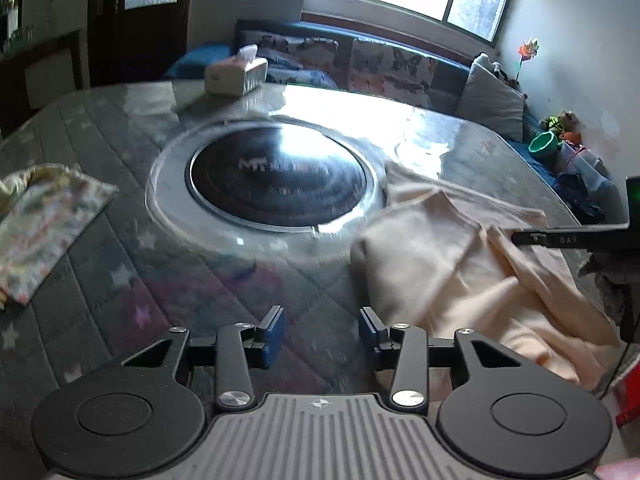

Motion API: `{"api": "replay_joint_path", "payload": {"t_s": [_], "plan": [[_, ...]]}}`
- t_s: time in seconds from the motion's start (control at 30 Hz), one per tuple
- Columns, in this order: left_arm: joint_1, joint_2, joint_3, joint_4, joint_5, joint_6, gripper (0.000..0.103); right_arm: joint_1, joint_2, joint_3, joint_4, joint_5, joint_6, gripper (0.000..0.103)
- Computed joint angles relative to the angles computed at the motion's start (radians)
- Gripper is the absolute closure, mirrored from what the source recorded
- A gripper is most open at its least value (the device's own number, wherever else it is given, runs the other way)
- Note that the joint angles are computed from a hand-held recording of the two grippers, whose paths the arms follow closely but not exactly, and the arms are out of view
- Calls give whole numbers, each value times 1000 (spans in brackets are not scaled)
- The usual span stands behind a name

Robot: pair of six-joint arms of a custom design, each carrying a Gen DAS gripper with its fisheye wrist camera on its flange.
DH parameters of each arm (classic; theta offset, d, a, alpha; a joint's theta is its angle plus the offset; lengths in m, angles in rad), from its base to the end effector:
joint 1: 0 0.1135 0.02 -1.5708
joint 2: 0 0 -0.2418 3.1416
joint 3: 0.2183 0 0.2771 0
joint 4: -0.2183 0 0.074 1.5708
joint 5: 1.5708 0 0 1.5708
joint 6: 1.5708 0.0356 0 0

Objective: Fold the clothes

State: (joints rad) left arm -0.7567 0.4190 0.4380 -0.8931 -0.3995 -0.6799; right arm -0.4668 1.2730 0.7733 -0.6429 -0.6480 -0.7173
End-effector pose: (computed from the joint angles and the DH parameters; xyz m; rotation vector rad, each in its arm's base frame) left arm 0.1091 -0.0840 0.1951 -0.0827 2.3633 -0.2042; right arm 0.2399 -0.0968 0.1746 -0.4757 2.3693 0.3792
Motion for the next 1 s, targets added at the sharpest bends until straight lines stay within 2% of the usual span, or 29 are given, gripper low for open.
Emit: {"api": "replay_joint_path", "payload": {"t_s": [0.1, 0.33, 0.47, 0.63, 0.73, 0.9, 1.0], "plan": [[58, 107, 16, 124, 40, 72, 56, 3, -55, -43, 23, 11, -37, 97], [91, 416, 93, 416, 77, 219, 56, -161, -194, -58, -17, -59, -113, 98], [110, 575, 153, 531, 113, 273, 56, -381, -226, -14, -57, -115, -169, 98], [119, 718, 219, 603, 123, 303, 56, -587, -221, 10, 2, -102, -183, 98], [131, 775, 250, 632, 128, 323, 55, -643, -192, 21, 18, -72, -190, 92], [157, 904, 330, 660, 120, 345, 55, -617, -160, 14, 26, -52, -186, 90], [176, 980, 375, 698, 137, 372, 55, -552, -118, 34, -69, -77, -221, 90]]}}
